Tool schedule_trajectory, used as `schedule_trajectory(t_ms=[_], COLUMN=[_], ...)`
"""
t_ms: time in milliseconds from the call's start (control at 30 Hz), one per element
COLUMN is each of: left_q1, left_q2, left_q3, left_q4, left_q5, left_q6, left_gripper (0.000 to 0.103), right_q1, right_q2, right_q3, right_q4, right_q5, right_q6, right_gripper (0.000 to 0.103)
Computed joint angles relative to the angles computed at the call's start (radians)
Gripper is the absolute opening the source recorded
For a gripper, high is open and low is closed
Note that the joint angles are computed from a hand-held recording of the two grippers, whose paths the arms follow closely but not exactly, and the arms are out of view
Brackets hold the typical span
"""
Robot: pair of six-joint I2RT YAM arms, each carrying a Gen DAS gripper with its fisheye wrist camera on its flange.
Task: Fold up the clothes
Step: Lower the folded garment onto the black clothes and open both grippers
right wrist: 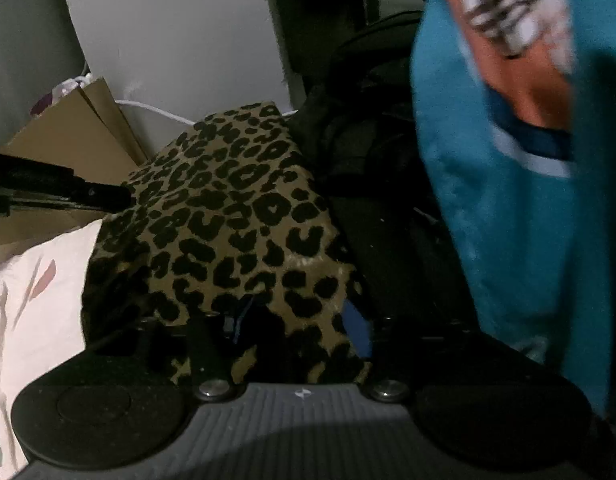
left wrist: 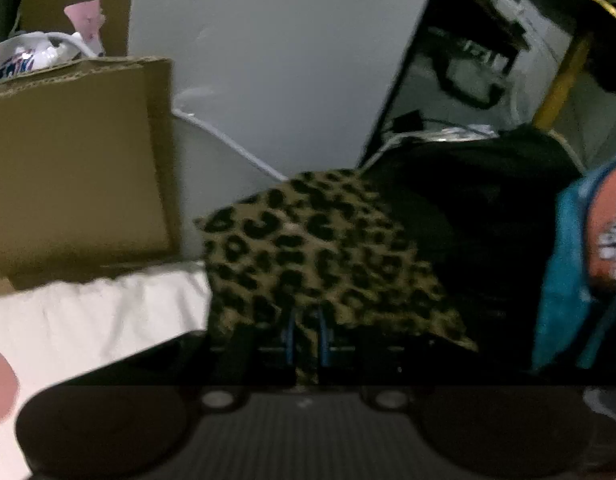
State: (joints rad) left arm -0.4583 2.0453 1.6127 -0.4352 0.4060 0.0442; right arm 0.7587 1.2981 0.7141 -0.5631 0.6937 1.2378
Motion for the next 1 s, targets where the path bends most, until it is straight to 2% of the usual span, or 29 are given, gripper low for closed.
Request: schedule_trajectory(t_ms=[33, 100, 333, 433, 500, 600, 700, 833, 1000], left_q1=[-0.007, -0.027, -0.067, -0.053, -0.039, -0.032, -0.030, 0.011, 0.024], left_q2=[-0.025, -0.064, -0.111, -0.092, -0.077, -0.075, -0.078, -0.078, -0.117], left_q3=[-0.040, -0.105, -0.212, -0.214, -0.209, -0.212, -0.220, -0.215, -0.217], left_q4=[0.024, 0.060, 0.102, 0.087, 0.079, 0.066, 0.055, 0.012, -0.050], left_q5=[0.005, -0.001, -0.037, -0.062, -0.069, -0.096, -0.135, -0.113, -0.118], left_q6=[-0.017, -0.038, -0.046, -0.066, -0.070, -0.045, -0.017, -0.056, -0.063], left_gripper=[0.012, 0.012, 0.012, 0.010, 0.014, 0.014, 0.014, 0.013, 0.011], right_q1=[0.020, 0.043, 0.059, 0.058, 0.057, 0.070, 0.098, 0.127, 0.189], right_q2=[-0.002, 0.011, 0.069, 0.109, 0.134, 0.139, 0.112, 0.090, 0.062], right_q3=[0.005, 0.009, 0.053, 0.064, 0.059, 0.033, 0.008, -0.013, 0.023], right_q4=[-0.021, -0.016, 0.011, 0.033, 0.045, 0.055, 0.023, -0.028, -0.152], right_q5=[0.009, 0.022, 0.034, 0.031, 0.022, 0.016, 0.013, -0.020, -0.012], right_q6=[0.028, 0.043, 0.039, 0.018, 0.017, 0.041, 0.077, 0.145, 0.281], right_gripper=[0.046, 0.043, 0.043, 0.043, 0.043, 0.042, 0.041, 0.041, 0.042])
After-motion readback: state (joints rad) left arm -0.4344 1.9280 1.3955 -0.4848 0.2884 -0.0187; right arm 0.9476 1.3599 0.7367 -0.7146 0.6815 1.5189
